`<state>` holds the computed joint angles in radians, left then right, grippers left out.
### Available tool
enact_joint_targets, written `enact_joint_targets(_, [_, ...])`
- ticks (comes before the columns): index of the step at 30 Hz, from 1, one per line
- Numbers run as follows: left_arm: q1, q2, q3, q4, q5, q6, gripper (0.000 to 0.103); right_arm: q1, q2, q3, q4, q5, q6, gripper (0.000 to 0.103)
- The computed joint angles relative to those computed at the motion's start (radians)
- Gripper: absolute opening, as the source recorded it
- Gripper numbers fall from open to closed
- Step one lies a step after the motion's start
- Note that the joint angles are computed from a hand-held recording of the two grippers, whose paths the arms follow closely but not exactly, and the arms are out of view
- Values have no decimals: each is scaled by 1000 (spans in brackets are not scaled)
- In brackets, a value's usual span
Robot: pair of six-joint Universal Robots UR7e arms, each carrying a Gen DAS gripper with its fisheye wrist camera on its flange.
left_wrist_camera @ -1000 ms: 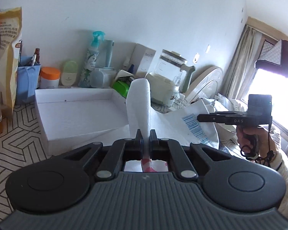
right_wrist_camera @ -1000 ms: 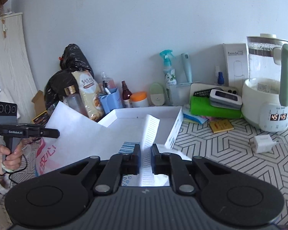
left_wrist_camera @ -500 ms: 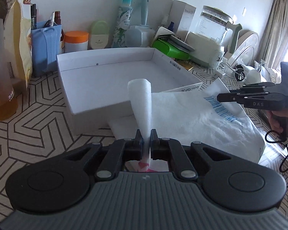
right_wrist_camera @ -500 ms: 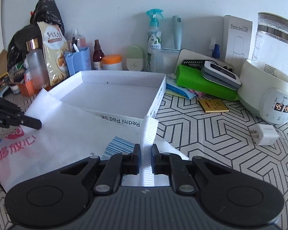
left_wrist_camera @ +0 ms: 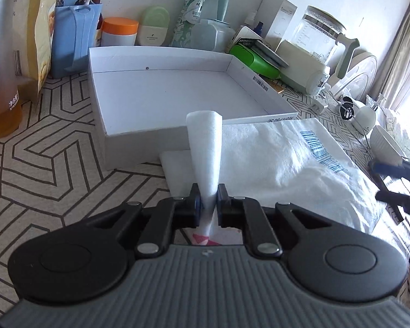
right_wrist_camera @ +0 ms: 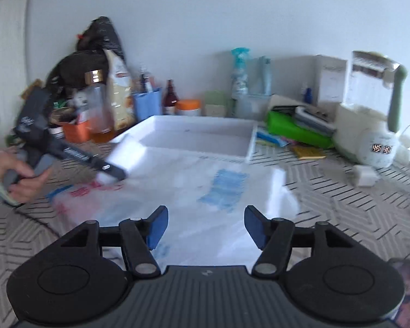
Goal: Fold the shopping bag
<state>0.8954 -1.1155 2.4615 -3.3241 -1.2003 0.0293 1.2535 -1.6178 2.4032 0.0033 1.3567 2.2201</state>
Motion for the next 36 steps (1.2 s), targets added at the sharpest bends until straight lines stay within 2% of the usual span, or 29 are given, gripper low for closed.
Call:
enact_joint_targets(3, [-36, -32, 13, 5, 28, -29, 16, 2, 57, -23, 20, 40, 15, 64])
enact_joint_targets(5, [-64, -62, 41, -25, 44, -49, 30, -11, 88, -41, 16, 62, 45, 64])
enact_joint_targets(9, [-116, -130, 83, 39, 112, -113, 40, -80, 89, -33, 23, -16, 20, 69])
enact_joint_targets(11, [-145, -170, 103, 111, 158, -159, 40, -76, 90, -29, 11, -9, 13, 71])
enact_joint_targets(13, [-167, -203, 132, 129, 181, -157, 43, -58, 93, -24, -8, 15, 4, 72])
enact_joint_targets(14, [-178, -219, 147, 135, 190, -153, 52, -47, 94, -21, -17, 29, 0, 73])
enact_joint_targets(16, [-191, -268, 170, 198, 181, -161, 65, -17, 102, -21, -33, 70, -22, 76])
enact_joint_targets(18, [-176, -308, 161, 305, 146, -225, 65, 17, 110, -22, -50, 115, -51, 78])
enact_joint_targets(21, [-114, -314, 141, 346, 22, -250, 67, 34, 120, -36, -38, 136, -37, 79])
enact_joint_targets(23, [-101, -301, 125, 388, 9, -276, 83, 34, 117, -35, -35, 140, -38, 80])
enact_joint_targets(27, [-129, -281, 126, 388, 56, -281, 85, 57, 95, -27, -41, 168, 14, 82])
enact_joint_targets(29, [-139, -270, 118, 409, 77, -278, 85, 46, 65, -7, -42, 121, 24, 82])
enact_joint_targets(31, [-148, -267, 112, 428, 90, -287, 85, 26, 44, 1, -3, 31, 5, 82])
enact_joint_targets(33, [-156, -265, 111, 437, 102, -296, 85, 40, 60, -11, 44, -23, -20, 83])
enact_joint_targets(34, [-160, -265, 113, 434, 109, -298, 81, 62, 74, -18, 53, -25, -27, 83])
enact_joint_targets(35, [-164, -264, 115, 431, 115, -300, 74, 95, 91, -26, 45, -1, -26, 83])
enact_joint_targets(36, [-166, -264, 119, 423, 112, -292, 72, 128, 109, -34, 39, 23, -25, 83])
